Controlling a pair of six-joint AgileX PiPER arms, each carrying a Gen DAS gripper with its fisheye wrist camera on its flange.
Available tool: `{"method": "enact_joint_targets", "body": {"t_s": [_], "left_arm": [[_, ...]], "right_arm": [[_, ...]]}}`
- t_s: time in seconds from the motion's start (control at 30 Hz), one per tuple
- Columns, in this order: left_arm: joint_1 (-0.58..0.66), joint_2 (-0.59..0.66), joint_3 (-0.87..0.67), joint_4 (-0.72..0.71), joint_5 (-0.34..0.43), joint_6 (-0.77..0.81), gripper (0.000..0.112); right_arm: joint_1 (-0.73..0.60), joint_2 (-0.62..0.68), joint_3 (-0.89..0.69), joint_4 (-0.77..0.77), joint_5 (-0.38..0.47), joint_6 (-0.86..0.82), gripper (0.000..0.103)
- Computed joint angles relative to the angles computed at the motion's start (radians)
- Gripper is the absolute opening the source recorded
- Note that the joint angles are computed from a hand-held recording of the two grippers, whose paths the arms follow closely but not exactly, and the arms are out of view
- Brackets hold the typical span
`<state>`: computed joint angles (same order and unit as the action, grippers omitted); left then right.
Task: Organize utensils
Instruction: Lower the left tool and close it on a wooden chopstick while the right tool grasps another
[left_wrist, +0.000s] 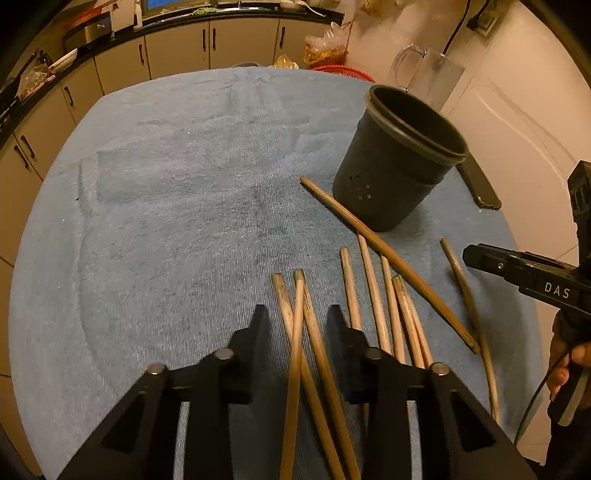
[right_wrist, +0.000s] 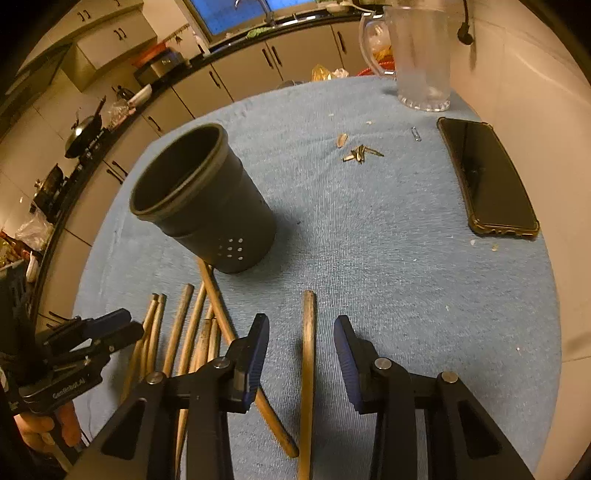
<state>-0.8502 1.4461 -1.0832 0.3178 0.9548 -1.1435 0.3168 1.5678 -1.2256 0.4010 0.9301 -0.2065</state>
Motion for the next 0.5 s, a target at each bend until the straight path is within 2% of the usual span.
{"method": "enact_joint_targets", "body": {"t_s": [0.1, 0.13, 0.27, 0.5], "left_arm": [[0.031, 0.013, 0.013, -0.039, -0.031, 0.037, 0.008], [0.036, 0.009, 0.022, -0.043, -0.042, 0.038, 0.006], [0.048, -0.063, 0.084, -0.05, -0.08, 0.02, 0.006], [0.081, -0.206, 0.184, -0.079, -0.077, 0.024, 0.006]], "right_arm": [[0.006, 0.017, -0.01, -0.011, 0.004, 0.005, 0.04], [0.008, 0.021, -0.013, -0.014, 0.005, 0.007, 0.04], [0.014, 0.034, -0.022, -0.027, 0.009, 0.015, 0.04], [0.022, 0.076, -0.067, -0.057, 0.027, 0.043, 0.04]]}}
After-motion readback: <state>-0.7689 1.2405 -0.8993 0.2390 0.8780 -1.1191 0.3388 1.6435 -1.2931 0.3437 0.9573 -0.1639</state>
